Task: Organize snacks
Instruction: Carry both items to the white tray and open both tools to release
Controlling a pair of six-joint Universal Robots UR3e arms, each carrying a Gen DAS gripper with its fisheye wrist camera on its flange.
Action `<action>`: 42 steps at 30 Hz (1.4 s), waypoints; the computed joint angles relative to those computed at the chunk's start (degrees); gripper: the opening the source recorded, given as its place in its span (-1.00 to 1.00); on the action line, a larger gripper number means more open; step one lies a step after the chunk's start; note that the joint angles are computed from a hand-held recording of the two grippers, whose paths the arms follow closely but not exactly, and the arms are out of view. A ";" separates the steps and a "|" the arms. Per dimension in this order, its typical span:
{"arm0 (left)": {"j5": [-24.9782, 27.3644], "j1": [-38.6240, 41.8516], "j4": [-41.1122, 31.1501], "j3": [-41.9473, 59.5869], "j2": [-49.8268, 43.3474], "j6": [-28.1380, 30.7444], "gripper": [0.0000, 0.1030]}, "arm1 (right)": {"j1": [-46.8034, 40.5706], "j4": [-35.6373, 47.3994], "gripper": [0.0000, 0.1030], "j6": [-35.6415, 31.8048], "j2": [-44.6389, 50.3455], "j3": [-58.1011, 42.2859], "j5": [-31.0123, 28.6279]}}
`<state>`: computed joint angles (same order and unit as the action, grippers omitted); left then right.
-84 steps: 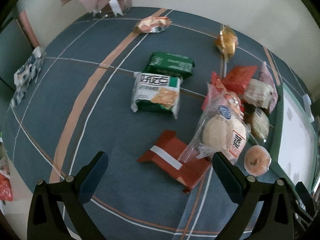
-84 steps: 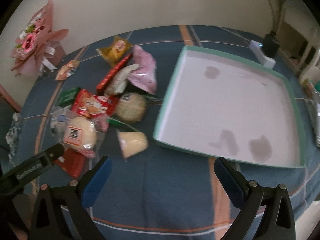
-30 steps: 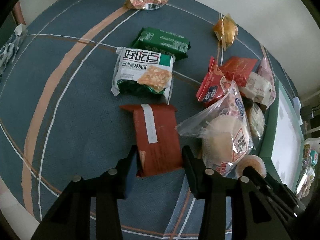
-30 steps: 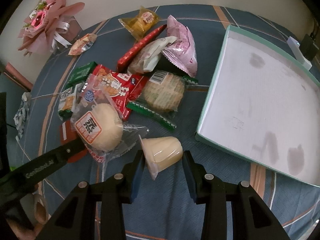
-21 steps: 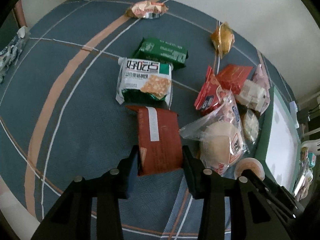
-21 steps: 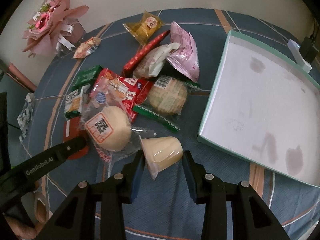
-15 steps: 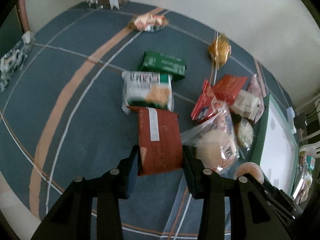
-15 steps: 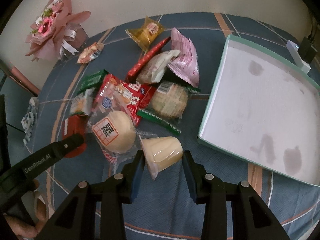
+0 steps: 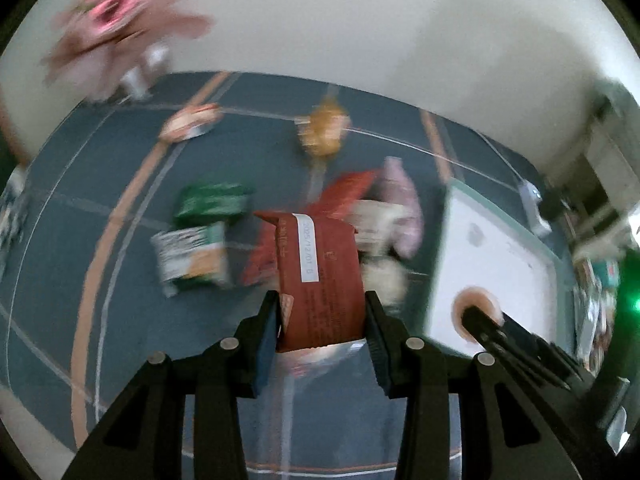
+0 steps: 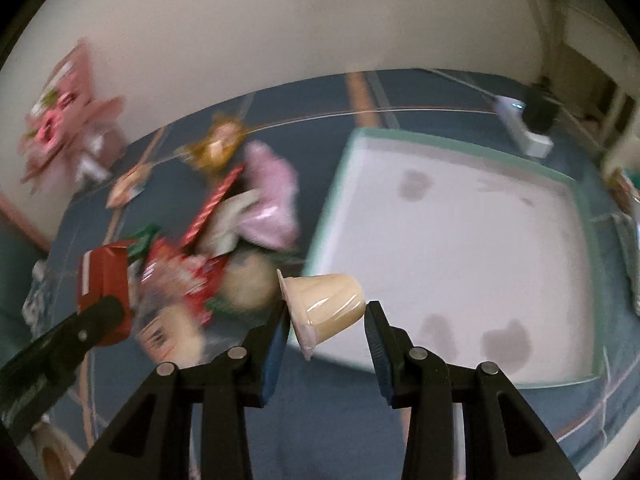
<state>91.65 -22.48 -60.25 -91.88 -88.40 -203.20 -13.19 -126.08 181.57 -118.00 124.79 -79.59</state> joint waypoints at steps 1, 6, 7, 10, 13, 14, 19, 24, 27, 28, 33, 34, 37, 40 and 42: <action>-0.24 -1.78 -0.92 4.27 -3.55 0.31 -0.17 | -2.10 0.22 -0.20 0.04 -0.27 0.26 -0.24; 0.49 -8.25 -4.77 21.51 -17.40 0.83 -0.17 | -11.58 2.28 -0.20 -1.87 -2.29 1.61 0.47; 0.58 -9.65 -5.98 25.95 -20.92 1.11 -0.17 | -13.69 2.92 -0.20 -2.71 -2.85 1.83 0.73; 0.46 -12.17 -8.61 35.17 -28.36 1.48 -0.17 | -20.42 5.40 -0.19 -4.85 -4.95 2.54 2.22; 0.92 -14.00 -11.04 43.92 -35.61 1.93 -0.17 | -25.93 6.49 -0.19 -6.61 -6.04 3.39 2.80; 1.08 -14.54 -12.18 46.64 -37.52 1.66 -0.17 | -27.37 6.03 -0.19 -6.85 -5.48 3.59 2.87; 0.34 -15.82 -14.05 57.14 -46.50 2.21 -0.16 | -32.72 5.37 -0.19 -7.68 -3.52 4.28 3.51; -0.25 -16.22 -12.37 60.09 -49.54 3.78 -0.16 | -35.15 3.28 -0.20 -8.29 -1.33 4.28 3.38; -0.21 -16.37 -11.40 58.94 -48.97 4.66 -0.14 | -35.25 2.61 -0.20 -8.25 -0.61 4.24 2.80; -0.02 -16.41 -11.68 58.85 -48.82 4.68 -0.07 | -35.14 2.70 -0.19 -8.26 -0.51 4.16 2.59; 0.52 -16.20 -13.55 56.67 -46.89 3.05 0.19 | -34.55 3.74 -0.19 -8.78 -0.14 3.22 2.29; 0.97 -16.11 -13.99 55.60 -45.97 2.33 0.26 | -34.22 4.12 -0.15 -9.04 -0.24 2.97 2.09; 1.90 -15.51 -14.21 51.50 -42.83 0.15 0.31 | -33.97 5.99 0.47 -9.77 -1.17 2.30 2.24; 3.23 -14.75 -13.27 46.73 -39.41 -2.20 0.42 | -33.02 6.62 0.55 -10.32 -2.50 1.93 1.45; 4.10 -14.02 -12.40 43.50 -36.99 -3.27 0.56 | -31.86 7.18 0.57 -10.36 -3.03 1.48 0.50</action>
